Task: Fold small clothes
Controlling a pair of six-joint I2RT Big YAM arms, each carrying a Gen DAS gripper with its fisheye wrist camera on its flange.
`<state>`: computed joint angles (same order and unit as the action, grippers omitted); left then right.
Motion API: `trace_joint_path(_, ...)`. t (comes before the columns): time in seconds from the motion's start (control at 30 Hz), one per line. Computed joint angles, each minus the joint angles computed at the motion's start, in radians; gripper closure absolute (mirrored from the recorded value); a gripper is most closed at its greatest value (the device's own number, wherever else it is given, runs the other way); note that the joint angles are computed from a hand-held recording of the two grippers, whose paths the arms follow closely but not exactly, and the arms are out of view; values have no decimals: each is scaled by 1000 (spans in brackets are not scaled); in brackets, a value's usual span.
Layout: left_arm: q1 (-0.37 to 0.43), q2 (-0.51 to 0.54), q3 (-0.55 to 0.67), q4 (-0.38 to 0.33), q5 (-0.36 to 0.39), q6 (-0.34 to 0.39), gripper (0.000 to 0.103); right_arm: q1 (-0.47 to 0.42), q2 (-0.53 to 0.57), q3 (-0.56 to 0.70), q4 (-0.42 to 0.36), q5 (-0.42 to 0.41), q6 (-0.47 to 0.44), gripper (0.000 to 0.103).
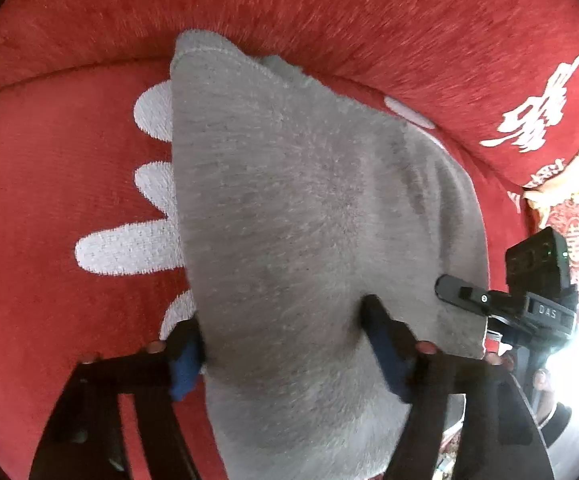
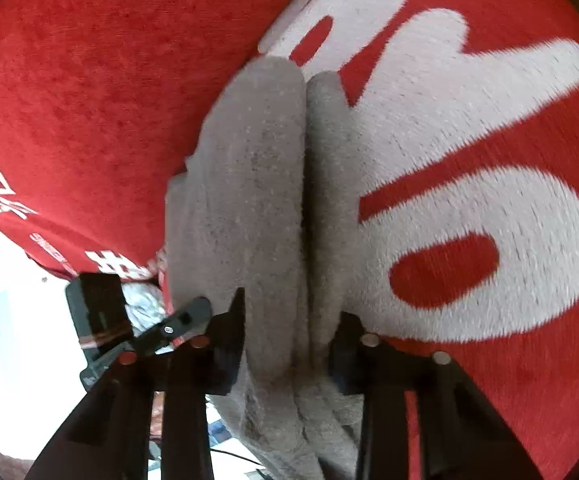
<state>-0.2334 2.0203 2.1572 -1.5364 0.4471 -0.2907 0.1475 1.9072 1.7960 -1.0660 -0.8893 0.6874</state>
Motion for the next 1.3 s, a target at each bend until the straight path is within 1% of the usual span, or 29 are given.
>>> trace_joint_path(0.03, 6, -4, -3, 2, 17, 7, 45, 0, -18, -24, 42, -12, 33, 73)
trace_joint_path(0.07, 12, -5, -1, 2, 35, 11, 50, -1, -35, -47, 81, -26, 65, 73)
trace_joint_path(0.1, 18, -6, 2, 3, 52, 13, 52, -4, -49, -67, 115, -37, 90, 73)
trace_joint_path(0.13, 25, -13, -5, 9, 74, 13, 53, 2, -62, -79, 147, -43, 118, 73)
trace_joint_path(0.2, 37, -32, -23, 21, 104, 11, 53, 9, -84, -92, 183, -49, 154, 73)
trace_joint_path(0.3, 50, -61, -36, 15, 122, 36, 53, 24, -113, -93, 203, -52, 179, 73)
trace_joint_path(0.37, 58, -79, -36, -1, 118, 67, 53, 34, -126, -93, 204, -50, 185, 73)
trace_joint_path(0.43, 62, -98, -48, -1, 112, 80, 53, 51, -145, -104, 228, -52, 214, 73)
trace_joint_path(0.5, 88, -136, -80, -9, 121, 96, 53, 65, -166, -122, 256, -54, 246, 73)
trace_joint_path(0.57, 103, -157, -103, -12, 123, 99, 53, 92, -188, -152, 311, -50, 304, 73)
trace_joint_path(0.77, 178, -267, -224, -43, 98, 165, 53, 186, -218, -208, 435, -45, 442, 73)
trace_joint_path(0.8, 194, -291, -255, -46, 83, 183, 53, 206, -222, -227, 473, -50, 476, 73)
trace_joint_path(0.9, 229, -335, -324, -62, 41, 222, 53, 259, -225, -266, 552, -44, 559, 73)
trace_joint_path(0.97, 247, -354, -363, -66, 17, 238, 53, 294, -215, -273, 570, -30, 587, 73)
trace_joint_path(1.0, 260, -365, -391, -63, 6, 245, 53, 307, -208, -273, 574, -25, 595, 73)
trace_joint_path(1.07, 284, -379, -429, -54, -6, 258, 53, 324, -196, -264, 554, -14, 586, 73)
trace_joint_path(1.17, 308, -391, -477, -19, -27, 244, 53, 337, -171, -221, 463, 18, 520, 73)
trace_joint_path(1.2, 318, -397, -490, -9, -26, 235, 53, 338, -164, -196, 418, 33, 487, 72)
trace_joint_path(1.23, 338, -407, -501, -9, -18, 246, 53, 341, -153, -161, 360, 54, 446, 70)
trace_joint_path(1.27, 344, -417, -509, 5, -17, 236, 53, 343, -140, -123, 294, 77, 402, 70)
trace_joint_path(1.3, 351, -430, -518, 20, -31, 229, 53, 343, -128, -83, 205, 109, 337, 70)
